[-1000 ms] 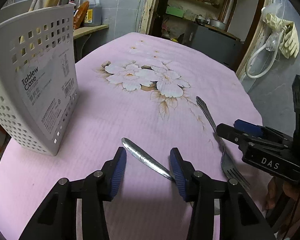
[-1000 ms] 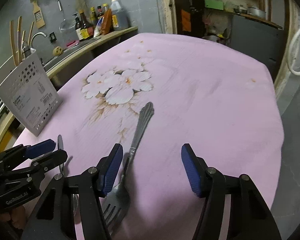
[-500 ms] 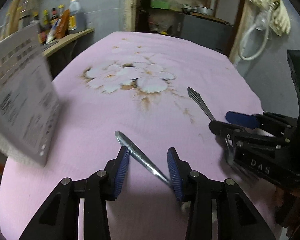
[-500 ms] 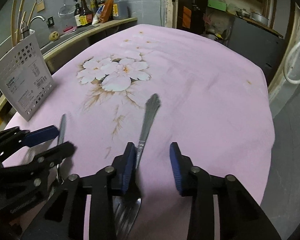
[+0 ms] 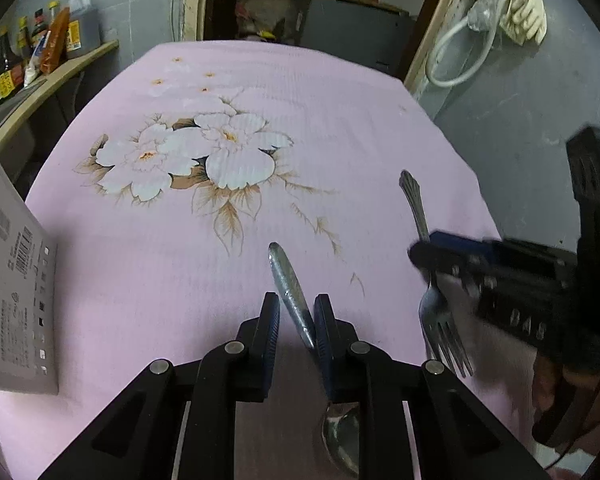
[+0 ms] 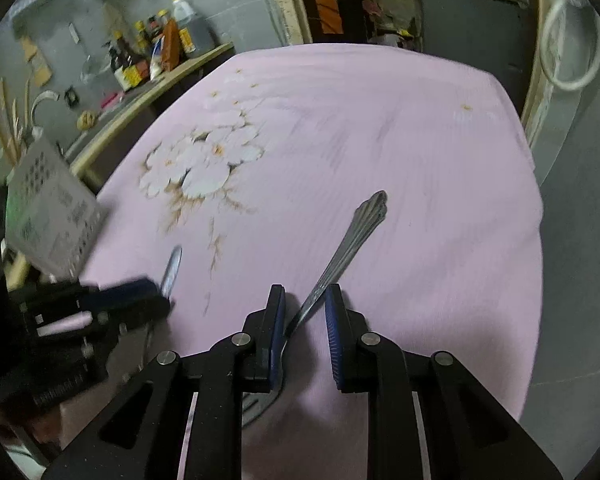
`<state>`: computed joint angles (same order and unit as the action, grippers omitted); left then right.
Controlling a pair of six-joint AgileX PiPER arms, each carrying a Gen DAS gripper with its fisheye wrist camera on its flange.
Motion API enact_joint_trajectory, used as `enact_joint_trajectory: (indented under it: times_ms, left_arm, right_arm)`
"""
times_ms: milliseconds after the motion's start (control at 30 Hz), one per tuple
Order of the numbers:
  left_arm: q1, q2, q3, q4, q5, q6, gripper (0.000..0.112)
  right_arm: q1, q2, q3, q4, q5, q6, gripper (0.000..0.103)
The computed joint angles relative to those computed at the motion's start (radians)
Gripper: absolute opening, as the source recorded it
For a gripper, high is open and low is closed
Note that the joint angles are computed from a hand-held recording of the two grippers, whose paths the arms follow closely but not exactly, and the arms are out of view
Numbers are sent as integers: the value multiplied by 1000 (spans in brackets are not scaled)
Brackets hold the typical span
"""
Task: Organize utensils
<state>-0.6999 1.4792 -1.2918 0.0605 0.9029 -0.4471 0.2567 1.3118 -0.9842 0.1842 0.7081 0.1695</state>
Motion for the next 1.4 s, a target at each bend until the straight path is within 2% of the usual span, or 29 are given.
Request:
enact_joint_trajectory:
  times_ms: [100,200,367,433,500,700,833,933,1000,1400]
  left_arm:
    - [17,20,-26,-25,20,27,17]
    - [27,26,-35,-42,31,42,15]
    - [33,45,-49,-42,26,47,10]
    - [40,50,-51,-52,10,47,8]
    - [50,54,-54,-73,6,50,7]
    - [87,26,-29,-149,-9,85,1]
    - [110,8,-7,-189,-3,107,1]
    - [143,-14,21,-251,-10,148,1]
    - [185,-26,41,-342,-5,200,1]
    - [241,-139,143,-416,48,272,2]
  right_arm:
    - [-36,33,-5,105,-27,-66,18]
    - [-15,76,-31,96,-44,-47,18]
    - [73,149,-132,-82,6,88,18]
    - [76,159,-156,-98,29,94,18]
    - [94,169,-177,-144,49,136,10]
    - [50,150,-160,-23,50,84,8]
    - [16,114,-101,84,26,19,7]
    - [15,101,-75,99,12,-1,7]
    - [21,99,-74,96,14,1,6]
    - [15,43,-16,133,16,-16,7]
